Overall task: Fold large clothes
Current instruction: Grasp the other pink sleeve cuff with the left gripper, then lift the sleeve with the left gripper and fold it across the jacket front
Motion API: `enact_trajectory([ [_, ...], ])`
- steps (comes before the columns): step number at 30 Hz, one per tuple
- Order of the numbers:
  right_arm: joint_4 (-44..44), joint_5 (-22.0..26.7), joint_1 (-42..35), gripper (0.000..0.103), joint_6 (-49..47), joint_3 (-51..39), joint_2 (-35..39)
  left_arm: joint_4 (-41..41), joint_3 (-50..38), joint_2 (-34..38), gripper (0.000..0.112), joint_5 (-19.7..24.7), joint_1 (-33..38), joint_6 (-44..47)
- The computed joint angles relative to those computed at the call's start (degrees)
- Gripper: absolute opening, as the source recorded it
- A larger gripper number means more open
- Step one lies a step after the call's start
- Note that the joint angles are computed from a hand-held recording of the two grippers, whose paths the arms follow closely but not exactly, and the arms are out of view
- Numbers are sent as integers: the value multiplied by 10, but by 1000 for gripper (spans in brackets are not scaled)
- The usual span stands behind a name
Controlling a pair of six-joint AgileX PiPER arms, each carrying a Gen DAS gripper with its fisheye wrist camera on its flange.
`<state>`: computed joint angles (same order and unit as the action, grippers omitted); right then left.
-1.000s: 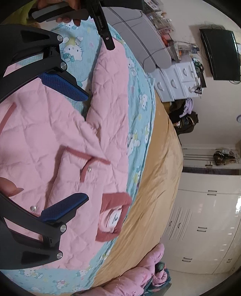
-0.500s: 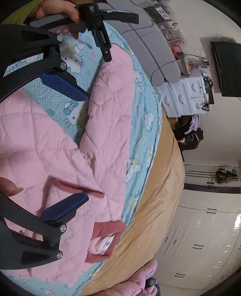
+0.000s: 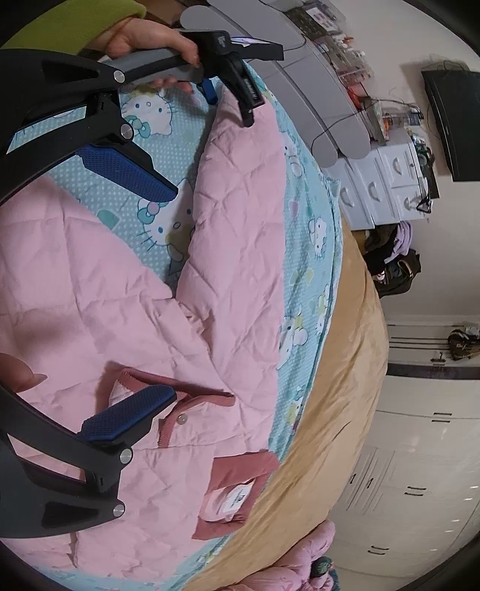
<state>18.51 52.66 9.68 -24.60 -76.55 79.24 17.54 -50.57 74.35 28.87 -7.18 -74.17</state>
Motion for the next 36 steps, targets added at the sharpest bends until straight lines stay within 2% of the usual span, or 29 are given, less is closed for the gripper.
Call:
enact_trajectory([
  [4, 15, 6, -26, 99, -14, 9, -4, 44, -1, 15, 91, -26, 3, -36],
  [6, 24, 9, -43, 99, -25, 17, -9, 80, -4, 15, 53, -21, -5, -72],
  [7, 28, 12, -51, 99, -29, 19, -10, 85, -4, 14, 48, -22, -4, -76],
  [9, 40, 20, -71, 99, -35, 22, -10, 54, 13, -10, 29, -59, 12, -40],
  [12, 51, 22, -93, 99, -39, 30, -13, 68, 14, -44, 15, -69, 11, -42],
  [14, 59, 26, -106, 99, -45, 31, -15, 88, -1, -60, 14, -57, -2, -47],
  [20, 89, 53, -153, 99, -72, 29, -32, 220, -112, -74, 12, 39, -113, -96],
  [28, 151, 104, -241, 99, -123, 11, -60, 269, -280, -15, 12, 136, -232, -40],
  [30, 164, 117, -262, 99, -132, 6, -63, 302, -322, 4, 12, 175, -273, -41],
  [36, 213, 167, -347, 99, -171, -17, -68, 326, -393, 45, 12, 217, -339, -25],
])
